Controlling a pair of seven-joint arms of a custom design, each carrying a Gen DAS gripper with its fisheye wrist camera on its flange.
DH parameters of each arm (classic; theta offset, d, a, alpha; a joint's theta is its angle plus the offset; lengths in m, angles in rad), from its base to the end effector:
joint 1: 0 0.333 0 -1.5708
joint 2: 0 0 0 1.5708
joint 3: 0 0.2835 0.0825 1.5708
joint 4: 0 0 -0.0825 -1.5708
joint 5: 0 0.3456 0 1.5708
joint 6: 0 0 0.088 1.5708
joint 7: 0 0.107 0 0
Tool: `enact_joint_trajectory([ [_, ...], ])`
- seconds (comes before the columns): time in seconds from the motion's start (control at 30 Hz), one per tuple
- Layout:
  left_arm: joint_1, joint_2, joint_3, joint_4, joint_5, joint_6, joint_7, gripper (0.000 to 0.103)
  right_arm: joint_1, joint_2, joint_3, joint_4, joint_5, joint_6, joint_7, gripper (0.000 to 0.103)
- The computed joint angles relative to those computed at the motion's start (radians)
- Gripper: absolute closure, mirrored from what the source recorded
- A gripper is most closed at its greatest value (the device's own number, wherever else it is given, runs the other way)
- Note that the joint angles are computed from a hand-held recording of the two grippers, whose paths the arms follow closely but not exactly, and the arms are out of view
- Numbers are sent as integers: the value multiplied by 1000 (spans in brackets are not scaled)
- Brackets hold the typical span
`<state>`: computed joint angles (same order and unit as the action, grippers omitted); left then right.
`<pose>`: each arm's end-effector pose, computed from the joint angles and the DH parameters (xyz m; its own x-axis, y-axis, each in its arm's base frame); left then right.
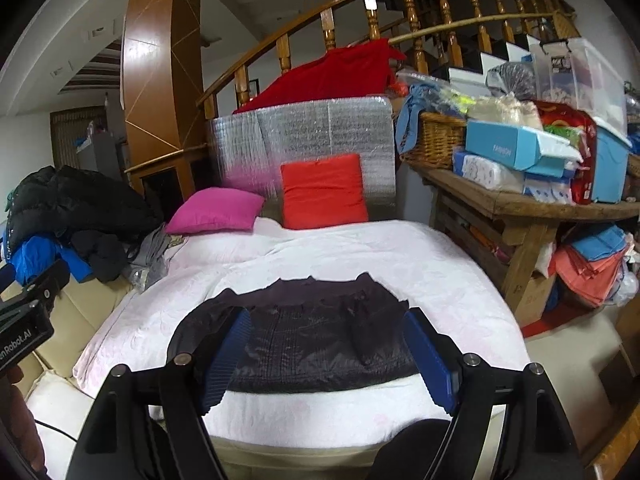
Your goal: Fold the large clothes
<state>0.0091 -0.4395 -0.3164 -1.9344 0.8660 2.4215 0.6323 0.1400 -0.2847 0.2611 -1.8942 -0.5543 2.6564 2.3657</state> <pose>0.4079 -0.1684 0.7293 0.2841 -0.9487 -0.1387 -0.3416 0.0350 -0.9392 0.4352 0.2250 0.7093 0.0421 -0.9955 -0.0845 -0.4238 0.0588 -0.9038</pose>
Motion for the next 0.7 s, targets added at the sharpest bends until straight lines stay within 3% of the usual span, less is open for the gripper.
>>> enact_joint_trajectory([
  [0.7,3,-20,-2,-15,21,15,-2,0,15,3,-6,-4,49,7,-41,21],
])
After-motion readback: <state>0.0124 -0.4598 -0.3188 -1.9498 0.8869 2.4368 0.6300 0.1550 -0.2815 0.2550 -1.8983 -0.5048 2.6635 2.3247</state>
